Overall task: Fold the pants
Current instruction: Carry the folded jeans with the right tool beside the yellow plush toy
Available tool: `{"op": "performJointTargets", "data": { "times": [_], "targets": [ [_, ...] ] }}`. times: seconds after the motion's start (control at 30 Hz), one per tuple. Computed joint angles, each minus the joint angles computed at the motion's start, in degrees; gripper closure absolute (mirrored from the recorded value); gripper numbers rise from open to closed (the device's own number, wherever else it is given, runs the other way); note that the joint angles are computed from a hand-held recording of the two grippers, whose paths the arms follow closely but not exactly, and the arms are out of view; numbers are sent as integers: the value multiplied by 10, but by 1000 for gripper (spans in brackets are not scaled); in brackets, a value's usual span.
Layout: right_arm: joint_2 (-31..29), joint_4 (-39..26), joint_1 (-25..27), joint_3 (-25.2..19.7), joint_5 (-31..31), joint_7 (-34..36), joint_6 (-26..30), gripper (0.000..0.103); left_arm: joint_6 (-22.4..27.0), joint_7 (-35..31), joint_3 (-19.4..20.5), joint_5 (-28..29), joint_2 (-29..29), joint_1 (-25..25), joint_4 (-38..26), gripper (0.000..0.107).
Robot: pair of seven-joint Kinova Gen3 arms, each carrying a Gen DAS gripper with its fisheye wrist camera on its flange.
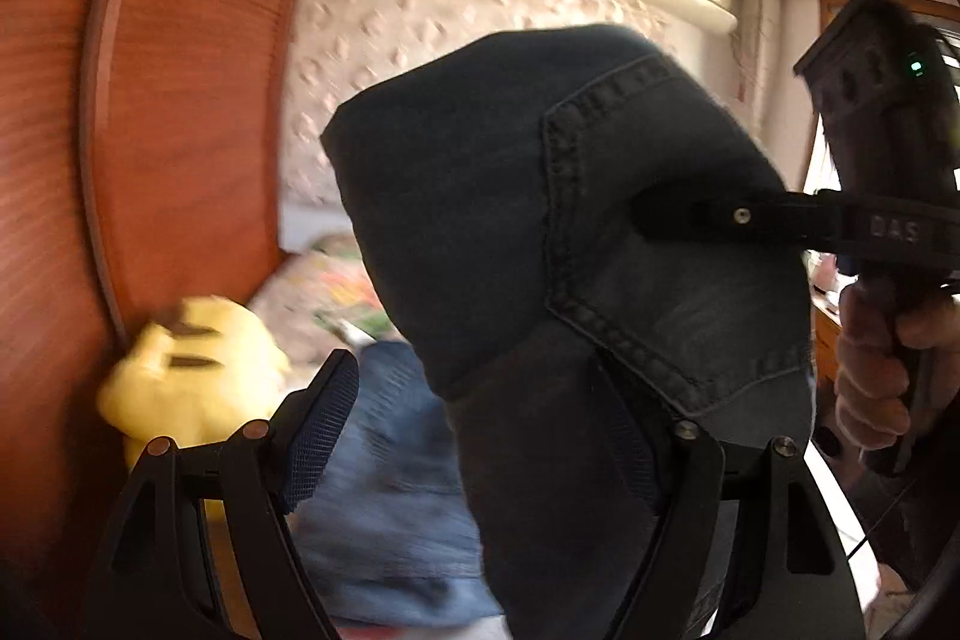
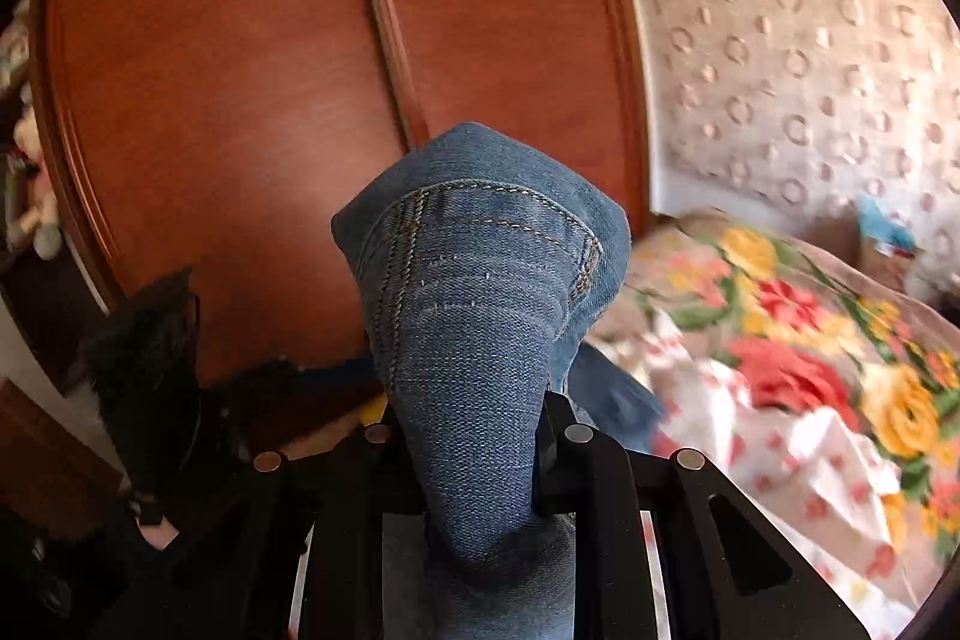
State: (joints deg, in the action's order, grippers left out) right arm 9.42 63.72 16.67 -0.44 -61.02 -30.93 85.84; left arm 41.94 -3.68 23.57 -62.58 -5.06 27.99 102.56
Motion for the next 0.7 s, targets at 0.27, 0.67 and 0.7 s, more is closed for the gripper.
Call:
{"op": "performJointTargets", "data": {
  "times": [0.27,0.67,0.7],
  "targets": [
    [122,50,2,-65,-105,-30,-67,79,61,-49,-10,4,3,-16,-1,29],
    [187,56,-46,-45,88,-94,-193,51,-30,-142,-100,129,108,28,-6,29],
    [185,42,-46,-54,110,-106,-201,50,-35,-153,-106,141,111,31,-6,29]
  ]
}}
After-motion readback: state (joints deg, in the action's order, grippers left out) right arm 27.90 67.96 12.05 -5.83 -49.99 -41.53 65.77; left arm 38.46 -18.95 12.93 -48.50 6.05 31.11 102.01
